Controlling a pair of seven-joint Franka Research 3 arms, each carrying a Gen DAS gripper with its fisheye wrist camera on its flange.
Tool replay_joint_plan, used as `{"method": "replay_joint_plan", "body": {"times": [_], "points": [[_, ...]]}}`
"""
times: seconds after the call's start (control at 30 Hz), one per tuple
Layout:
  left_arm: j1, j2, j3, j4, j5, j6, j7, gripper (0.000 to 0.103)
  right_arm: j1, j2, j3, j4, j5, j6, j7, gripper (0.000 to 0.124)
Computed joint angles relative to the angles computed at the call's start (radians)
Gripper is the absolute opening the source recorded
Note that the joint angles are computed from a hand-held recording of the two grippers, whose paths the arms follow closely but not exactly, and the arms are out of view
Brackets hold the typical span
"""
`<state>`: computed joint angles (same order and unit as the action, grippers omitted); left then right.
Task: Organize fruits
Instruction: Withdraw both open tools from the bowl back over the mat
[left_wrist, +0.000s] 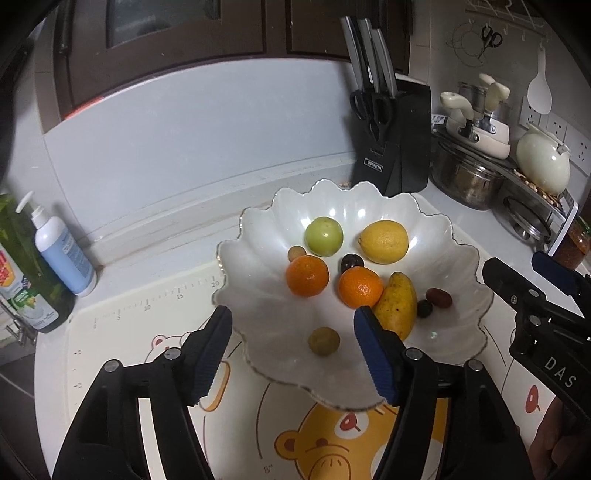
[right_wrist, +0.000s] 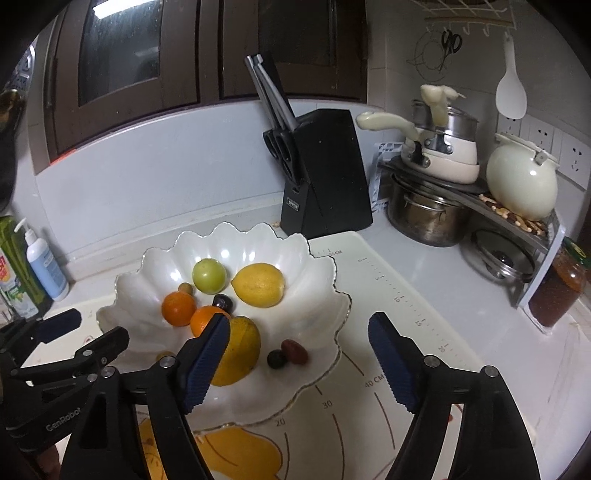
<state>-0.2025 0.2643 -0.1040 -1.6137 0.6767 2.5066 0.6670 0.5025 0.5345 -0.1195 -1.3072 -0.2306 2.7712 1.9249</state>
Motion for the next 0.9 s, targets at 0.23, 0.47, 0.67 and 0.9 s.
{"method": "replay_joint_plan", "body": {"times": [0.23, 0.47, 0.67, 0.9], "points": [[-0.009, -0.075, -0.006, -0.066, 0.059, -0.012, -0.054, 0.073, 0.011, -0.082, -0.002, -0.11, -0.017, 0.039, 0.024, 0.079], [0.001, -0.149, -0.03, -0.138, 0.104, -0.027, -0.104, 0.076, 0.022, -0.163, 0.002, -0.218, -0.059, 0.077, 0.06, 0.079], [0.012, -0.233, -0.056, -0.22, 0.155, -0.042, -0.173, 0.086, 0.026, -0.237, 0.009, -0.312, -0.114, 0.104, 0.107, 0.079], [0.026, -0.304, -0.091, -0.278, 0.185, -0.056, -0.208, 0.086, 0.014, -0.319, 0.024, -0.406, -0.217, 0.126, 0.209, 0.091]]}}
